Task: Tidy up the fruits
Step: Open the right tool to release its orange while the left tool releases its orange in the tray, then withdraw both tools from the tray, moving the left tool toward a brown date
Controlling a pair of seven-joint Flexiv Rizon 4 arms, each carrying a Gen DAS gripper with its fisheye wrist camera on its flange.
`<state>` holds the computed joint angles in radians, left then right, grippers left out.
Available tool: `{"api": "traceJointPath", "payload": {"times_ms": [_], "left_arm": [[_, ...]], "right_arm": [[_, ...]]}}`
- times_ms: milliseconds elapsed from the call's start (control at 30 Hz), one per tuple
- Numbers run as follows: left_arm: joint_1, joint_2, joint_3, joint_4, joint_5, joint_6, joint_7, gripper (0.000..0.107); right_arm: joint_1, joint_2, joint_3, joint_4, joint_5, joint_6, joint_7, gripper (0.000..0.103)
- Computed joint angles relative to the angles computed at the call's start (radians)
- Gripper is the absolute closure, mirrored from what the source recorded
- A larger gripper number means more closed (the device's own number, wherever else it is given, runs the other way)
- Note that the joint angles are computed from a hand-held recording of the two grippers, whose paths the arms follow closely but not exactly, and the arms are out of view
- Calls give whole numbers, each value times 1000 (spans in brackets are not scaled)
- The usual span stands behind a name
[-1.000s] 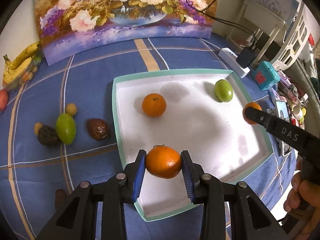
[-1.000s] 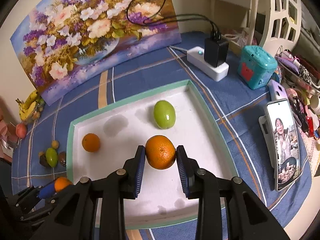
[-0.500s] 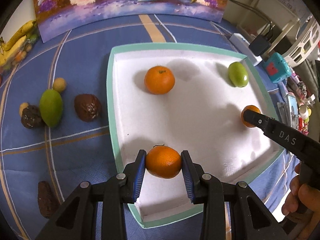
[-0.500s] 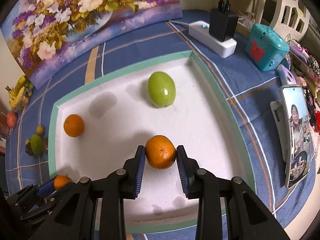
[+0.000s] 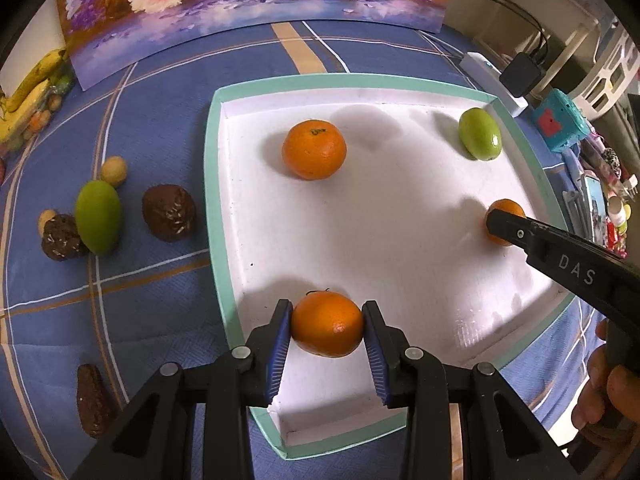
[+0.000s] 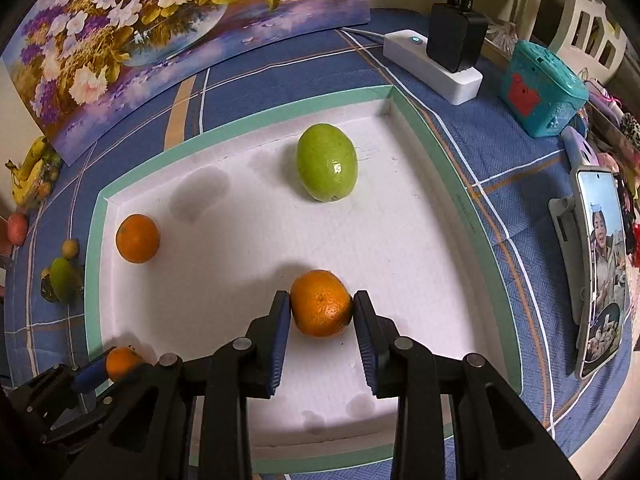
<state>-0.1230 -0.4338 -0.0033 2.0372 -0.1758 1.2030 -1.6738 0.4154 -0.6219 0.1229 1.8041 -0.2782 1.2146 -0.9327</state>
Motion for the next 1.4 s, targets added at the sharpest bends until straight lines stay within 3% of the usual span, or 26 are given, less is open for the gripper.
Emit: {"api": "traceJointPath", "payload": {"times_ms": [100,233,500,900,1033,1167,1233,1300,1400], "left_arm": [[-5,2,6,-5,8,-3,-9,67],[2,21,-4,3,0,15,0,54],[18,78,-16,40,-28,81,32,53],[66,152,-2,127,-103,174,-4,50],[55,157,54,129,-60,178,-80,35],[59,160,87,133,-17,176,-143,30],[59,161,106,134,8,180,-183,20],[57,164,127,136,40,190,-224,14],[75,172,132,149,60,216,-244,9]], "right_arm": [[10,0,-9,-1,-11,-7,4,69],[10,1,-10,-1,-14,6,8,59],[30,53,-49,49,-49,87,47,59],[82,121,-126,119,-176,176,145,59],[71,118,-112,113,-184,163,143,59],[65,112,-100,106,-185,151,134,31],[68,110,-102,105,-191,149,134,30],[72,108,-103,105,-197,149,134,23],[77,105,-105,107,-204,163,135,16]]}}
